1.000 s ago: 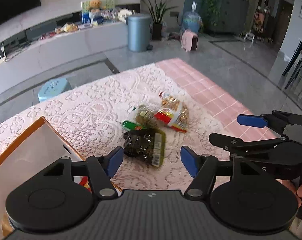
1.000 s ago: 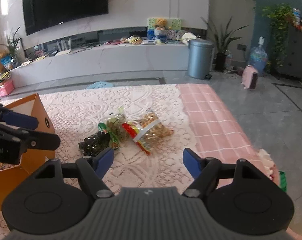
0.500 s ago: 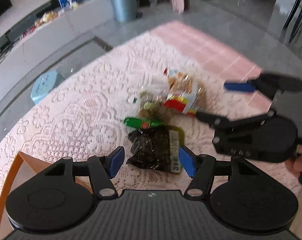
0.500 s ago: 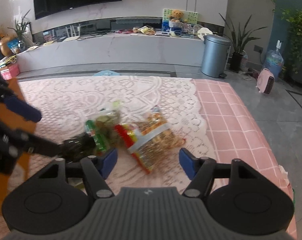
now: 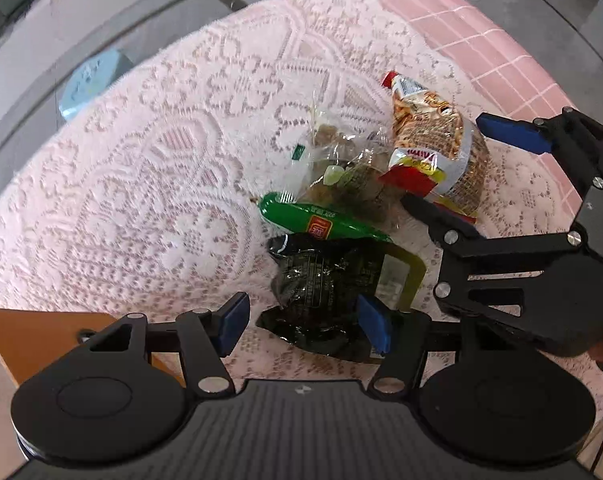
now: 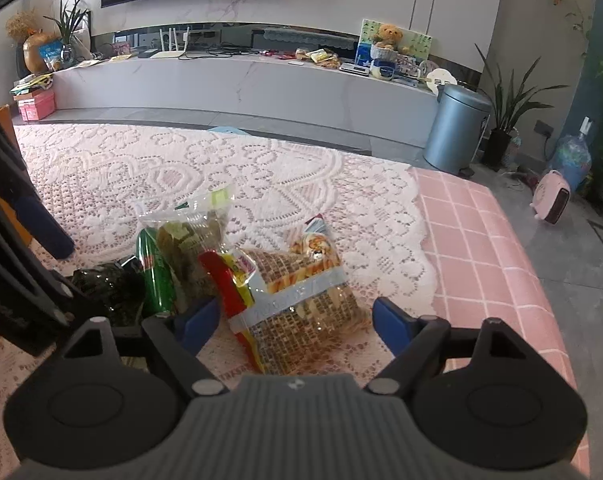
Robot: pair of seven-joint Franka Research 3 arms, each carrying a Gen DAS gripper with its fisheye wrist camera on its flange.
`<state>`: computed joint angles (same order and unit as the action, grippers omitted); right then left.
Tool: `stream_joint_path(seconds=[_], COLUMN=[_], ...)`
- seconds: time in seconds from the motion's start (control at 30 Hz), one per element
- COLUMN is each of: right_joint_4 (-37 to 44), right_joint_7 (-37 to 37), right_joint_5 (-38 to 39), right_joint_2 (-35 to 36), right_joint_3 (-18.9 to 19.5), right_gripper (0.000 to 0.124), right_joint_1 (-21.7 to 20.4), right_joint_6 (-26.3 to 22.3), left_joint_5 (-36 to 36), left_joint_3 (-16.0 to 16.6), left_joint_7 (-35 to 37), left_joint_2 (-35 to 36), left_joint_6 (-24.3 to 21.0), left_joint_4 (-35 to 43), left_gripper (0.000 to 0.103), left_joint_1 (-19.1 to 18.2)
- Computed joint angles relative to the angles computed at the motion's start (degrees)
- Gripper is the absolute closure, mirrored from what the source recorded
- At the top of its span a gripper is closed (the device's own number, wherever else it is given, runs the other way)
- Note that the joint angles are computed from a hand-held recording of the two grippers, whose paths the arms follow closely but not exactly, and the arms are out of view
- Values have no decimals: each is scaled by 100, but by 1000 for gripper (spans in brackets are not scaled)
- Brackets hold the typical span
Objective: Organize snacks
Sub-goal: 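Grasp the dark seaweed pack with the left gripper while the right gripper grasps the nut bag, then carry the seaweed pack and nut bag over the box with both grippers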
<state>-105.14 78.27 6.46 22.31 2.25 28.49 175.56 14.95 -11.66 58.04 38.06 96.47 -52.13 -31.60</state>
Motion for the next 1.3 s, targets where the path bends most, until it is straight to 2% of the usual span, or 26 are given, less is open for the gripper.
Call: stream_joint_path(seconds=[0.1, 0.2, 0.23, 0.27, 0.47, 0.63, 0.83, 1.03, 1.13, 1.2, 1.27, 1.3], right_joint_4=[26, 3, -15, -34, -75, -121, -432, -1095, -1375, -1518, -1615, -1640], right_joint_7=[70, 14, 38, 47, 160, 212, 934, 2062, 2959, 3856, 4934, 5396], right_joint_5=[-120, -134, -156, -154, -175, -74, -434, -1419, -2201, -3067, -4272, -4808], right_joint_2=[48, 73, 79, 78, 73, -14, -342, -920, -1190, -1354, -1559, -1684], right_joint_3=[-148, -106, -155, -168, -334, -211, -813, -1843, -2720, -3624, -4443, -4655], right_gripper=[51, 53, 54, 54, 71, 80, 81, 81, 81, 81, 81, 81], right_joint_1=[134, 107, 154, 169, 321, 211, 732, 1598, 2366, 3191, 3951, 4164], right_joint_6=[28, 91, 136, 169, 224, 190, 218, 530, 661, 638, 563, 508], left_joint_5=[-210, -222, -227, -238, -35, 12, 111, 348, 627, 849, 996, 1070], left_joint_3=[-35, -16, -25, -39, -1, -24, -107, -212, -254, -288, -348, -382], left_joint_7=[-200, -346, -364, -368, -617, -971, -1352, -2149, -2623, -2960, -3246, -3393], left_joint_2=[34, 26, -18, -38, -146, -454, -943, -1797, -2212, -2513, -2855, -3024], left_joint_6=[76, 133, 213, 268, 422, 661, 1146, 2074, 2449, 2594, 2739, 2803], left_joint_4=[1, -43, -138, -193, -396, -831, -1471, -2563, -3053, -3381, -3747, -3922], left_gripper=[33, 35, 44, 43, 46, 50, 52, 53, 53, 54, 56, 56], left_joint_1=[98, 110, 125, 138, 46, 83, 134, 148, 132, 127, 171, 197])
